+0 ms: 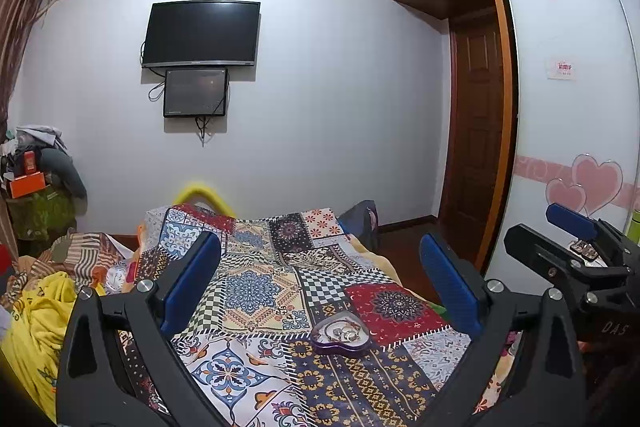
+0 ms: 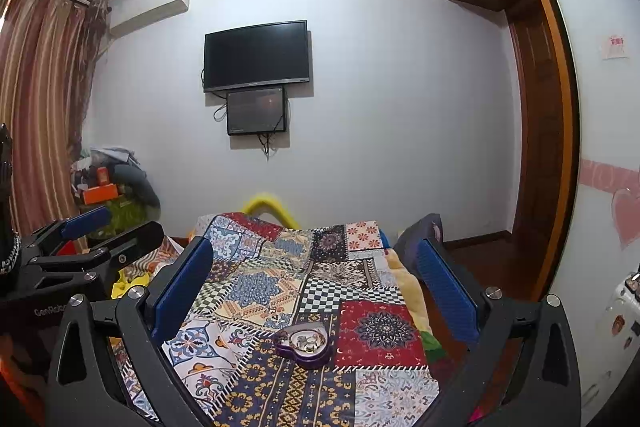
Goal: Organize jewelry
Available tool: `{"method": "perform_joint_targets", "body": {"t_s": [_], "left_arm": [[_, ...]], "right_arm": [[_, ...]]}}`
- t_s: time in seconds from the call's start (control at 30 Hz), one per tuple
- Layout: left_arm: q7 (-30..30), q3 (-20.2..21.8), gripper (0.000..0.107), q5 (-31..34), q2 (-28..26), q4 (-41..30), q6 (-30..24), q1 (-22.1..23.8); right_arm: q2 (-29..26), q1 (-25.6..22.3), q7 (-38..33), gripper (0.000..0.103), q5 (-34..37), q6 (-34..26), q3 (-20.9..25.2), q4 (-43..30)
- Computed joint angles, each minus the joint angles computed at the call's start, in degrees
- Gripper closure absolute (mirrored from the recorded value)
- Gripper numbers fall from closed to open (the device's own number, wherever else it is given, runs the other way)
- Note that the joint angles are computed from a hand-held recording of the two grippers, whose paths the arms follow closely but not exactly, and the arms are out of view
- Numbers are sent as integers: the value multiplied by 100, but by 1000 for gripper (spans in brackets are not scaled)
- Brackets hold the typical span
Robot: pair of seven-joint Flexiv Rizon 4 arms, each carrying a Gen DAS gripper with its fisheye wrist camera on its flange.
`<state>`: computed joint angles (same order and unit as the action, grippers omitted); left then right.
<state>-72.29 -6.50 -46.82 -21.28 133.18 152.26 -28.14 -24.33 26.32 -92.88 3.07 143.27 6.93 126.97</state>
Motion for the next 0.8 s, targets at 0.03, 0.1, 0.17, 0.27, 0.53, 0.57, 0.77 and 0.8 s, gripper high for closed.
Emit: {"method": "perform_joint_targets", "body": {"t_s": [0.03, 0.1, 0.17, 0.27, 0.53, 0.57, 0.77, 0.8], "left_arm": [[1, -2, 7, -5, -7, -5, -1, -3], [-14, -2, 7, -14, -16, -3, 5, -4], [-50, -4, 6, -1, -13, 4, -6, 5], [-71, 2, 6, 1, 6, 14, -25, 12], [-148, 13, 6, 15, 26, 22, -73, 41], [-148, 15, 6, 17, 26, 23, -73, 39], [-108, 24, 6, 41, 12, 16, -80, 27], [-103, 22, 6, 41, 10, 15, -79, 24]], "right_arm": [[2, 6, -10, 2, 7, -15, -4, 0], [4, -1, -10, 2, -1, -32, 0, 13], [29, -21, 14, 2, -40, -54, 13, 34], [25, -20, 1, 2, -54, -68, 5, 26], [46, -13, -11, 2, -38, -92, 10, 49], [44, -3, -22, 2, -21, -97, 6, 43], [58, -1, -12, 2, -12, -143, 10, 23], [50, -3, -7, 2, -13, -146, 9, 16]]}}
